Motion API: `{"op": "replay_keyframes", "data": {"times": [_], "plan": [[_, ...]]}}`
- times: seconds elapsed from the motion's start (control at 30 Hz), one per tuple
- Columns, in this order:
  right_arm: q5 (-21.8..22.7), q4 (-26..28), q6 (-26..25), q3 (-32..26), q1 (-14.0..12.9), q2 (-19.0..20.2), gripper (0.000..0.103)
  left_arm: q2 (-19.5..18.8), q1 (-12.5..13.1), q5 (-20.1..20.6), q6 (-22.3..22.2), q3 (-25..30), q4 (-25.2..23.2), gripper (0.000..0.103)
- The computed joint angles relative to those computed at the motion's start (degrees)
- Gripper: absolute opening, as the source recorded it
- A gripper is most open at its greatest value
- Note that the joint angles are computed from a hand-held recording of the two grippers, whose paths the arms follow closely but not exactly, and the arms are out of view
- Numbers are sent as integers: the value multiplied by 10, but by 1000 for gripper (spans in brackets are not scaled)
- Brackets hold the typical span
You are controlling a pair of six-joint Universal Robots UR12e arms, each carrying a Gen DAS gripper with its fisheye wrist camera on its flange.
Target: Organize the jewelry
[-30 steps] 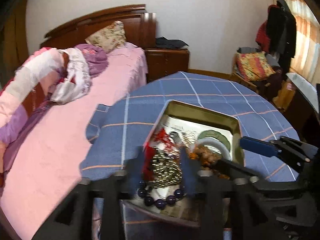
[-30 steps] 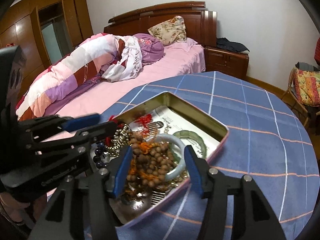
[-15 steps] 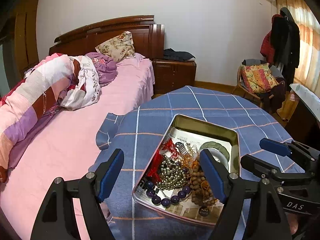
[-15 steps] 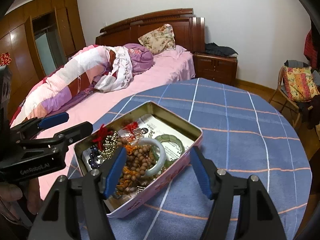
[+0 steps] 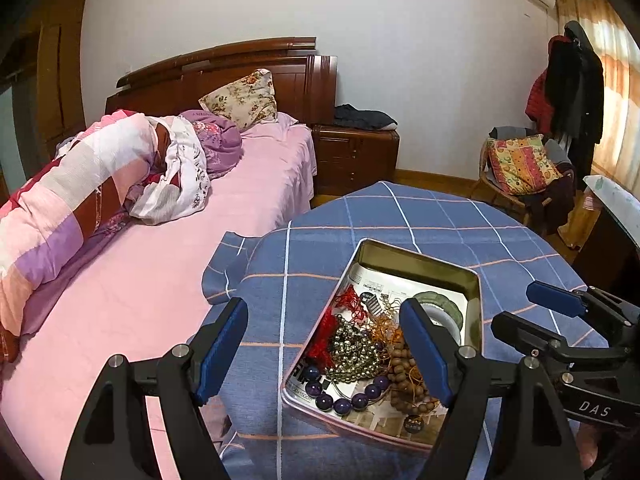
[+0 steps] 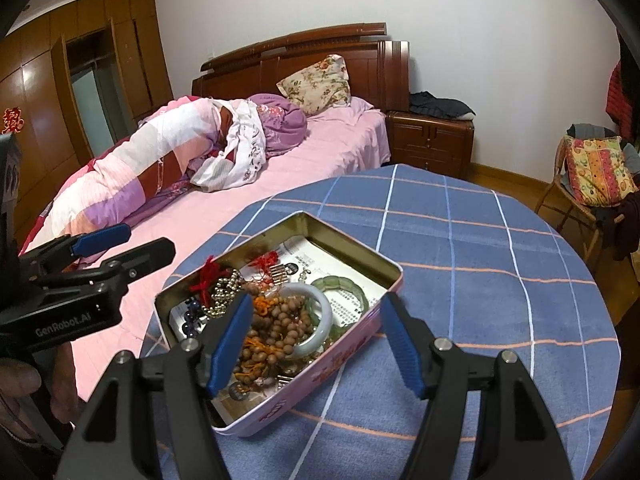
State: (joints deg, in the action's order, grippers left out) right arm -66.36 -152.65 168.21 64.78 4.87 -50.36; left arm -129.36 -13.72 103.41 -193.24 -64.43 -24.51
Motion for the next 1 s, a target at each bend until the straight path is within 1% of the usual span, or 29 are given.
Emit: {"op": "replay_keyframes", "data": {"times": [0.87,1.0], "plan": [[0,1,0,1,1,0,70,0,0,2,-2,2,-8,78],[-2,-5,4,4,1,0,70,0,-1,0,-2,2,-5,78]]}}
